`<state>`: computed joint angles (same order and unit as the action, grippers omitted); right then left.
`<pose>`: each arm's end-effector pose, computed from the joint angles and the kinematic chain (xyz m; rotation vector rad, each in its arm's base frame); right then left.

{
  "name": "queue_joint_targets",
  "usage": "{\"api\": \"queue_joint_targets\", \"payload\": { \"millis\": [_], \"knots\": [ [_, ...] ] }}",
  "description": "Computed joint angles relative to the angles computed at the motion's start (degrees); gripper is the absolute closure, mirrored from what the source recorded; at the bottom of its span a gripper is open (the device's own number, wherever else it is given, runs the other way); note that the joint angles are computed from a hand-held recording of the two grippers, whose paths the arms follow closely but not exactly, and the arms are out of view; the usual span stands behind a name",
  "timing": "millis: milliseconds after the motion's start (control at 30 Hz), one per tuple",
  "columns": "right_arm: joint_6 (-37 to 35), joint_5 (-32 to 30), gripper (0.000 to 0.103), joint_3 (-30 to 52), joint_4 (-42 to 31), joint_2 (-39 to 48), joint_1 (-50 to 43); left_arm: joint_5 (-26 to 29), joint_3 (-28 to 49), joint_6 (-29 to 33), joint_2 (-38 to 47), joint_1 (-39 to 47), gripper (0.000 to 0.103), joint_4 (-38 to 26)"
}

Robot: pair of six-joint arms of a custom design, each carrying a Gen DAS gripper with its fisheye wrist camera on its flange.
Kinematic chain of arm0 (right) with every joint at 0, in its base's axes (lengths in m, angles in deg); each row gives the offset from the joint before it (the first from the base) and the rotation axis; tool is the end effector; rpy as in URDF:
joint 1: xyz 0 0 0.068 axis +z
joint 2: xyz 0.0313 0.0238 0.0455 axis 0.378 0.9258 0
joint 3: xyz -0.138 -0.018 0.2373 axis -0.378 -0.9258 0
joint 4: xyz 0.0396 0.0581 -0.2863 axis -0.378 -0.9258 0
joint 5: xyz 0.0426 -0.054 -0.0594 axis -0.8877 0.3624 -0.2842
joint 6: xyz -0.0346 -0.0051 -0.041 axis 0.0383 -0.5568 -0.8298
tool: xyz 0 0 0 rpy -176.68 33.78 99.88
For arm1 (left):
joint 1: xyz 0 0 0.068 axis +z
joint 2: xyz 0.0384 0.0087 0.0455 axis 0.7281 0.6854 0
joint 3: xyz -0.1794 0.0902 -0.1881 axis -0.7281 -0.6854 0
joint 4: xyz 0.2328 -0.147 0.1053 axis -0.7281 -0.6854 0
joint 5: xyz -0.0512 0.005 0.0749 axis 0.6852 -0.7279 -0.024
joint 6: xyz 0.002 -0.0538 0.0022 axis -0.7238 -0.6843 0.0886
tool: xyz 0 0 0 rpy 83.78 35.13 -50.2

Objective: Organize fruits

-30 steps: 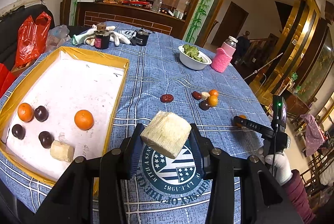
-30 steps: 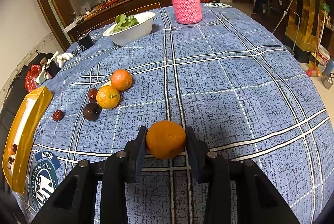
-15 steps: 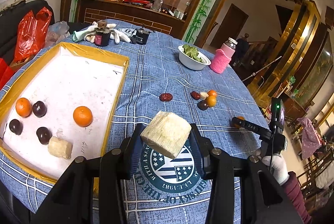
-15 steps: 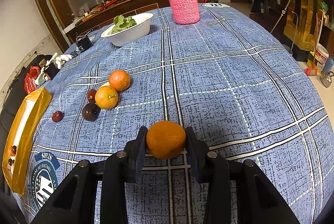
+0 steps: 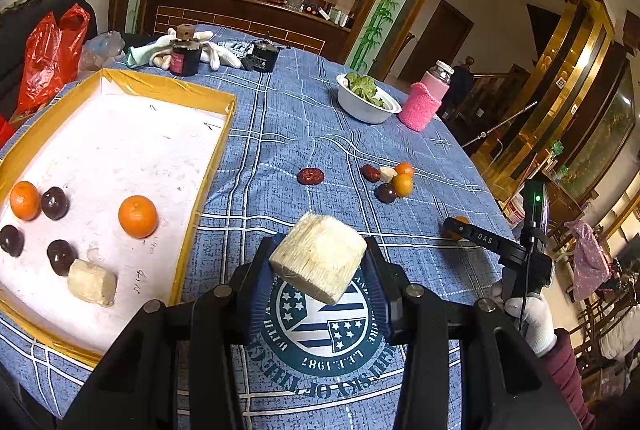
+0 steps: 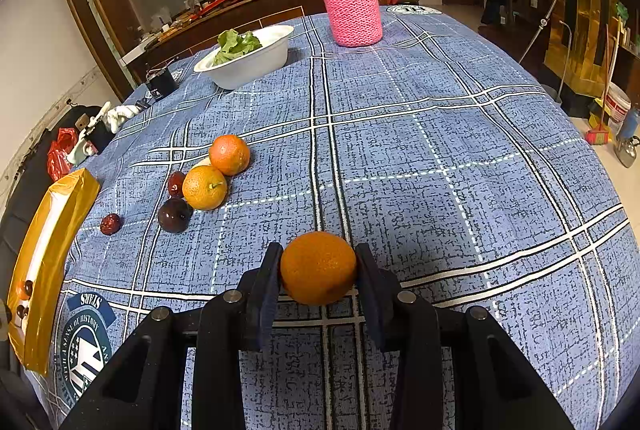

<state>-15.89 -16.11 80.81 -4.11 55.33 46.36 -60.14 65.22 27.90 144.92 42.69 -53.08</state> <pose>0.3223 0.1350 0.0102 0.4094 2.4175 0.1813 0.2920 -0.0355 0.0584 0.1754 2.3205 -0.5929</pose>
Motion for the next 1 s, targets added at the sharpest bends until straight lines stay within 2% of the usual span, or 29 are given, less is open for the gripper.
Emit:
{"api": "queue_joint_targets", "payload": {
  "millis": [1000],
  "knots": [
    [-0.05,0.04,0.064,0.00,0.04,0.03,0.04,2.61,2.36,-0.80,3.09,2.60,0.061,-0.39]
  ]
}}
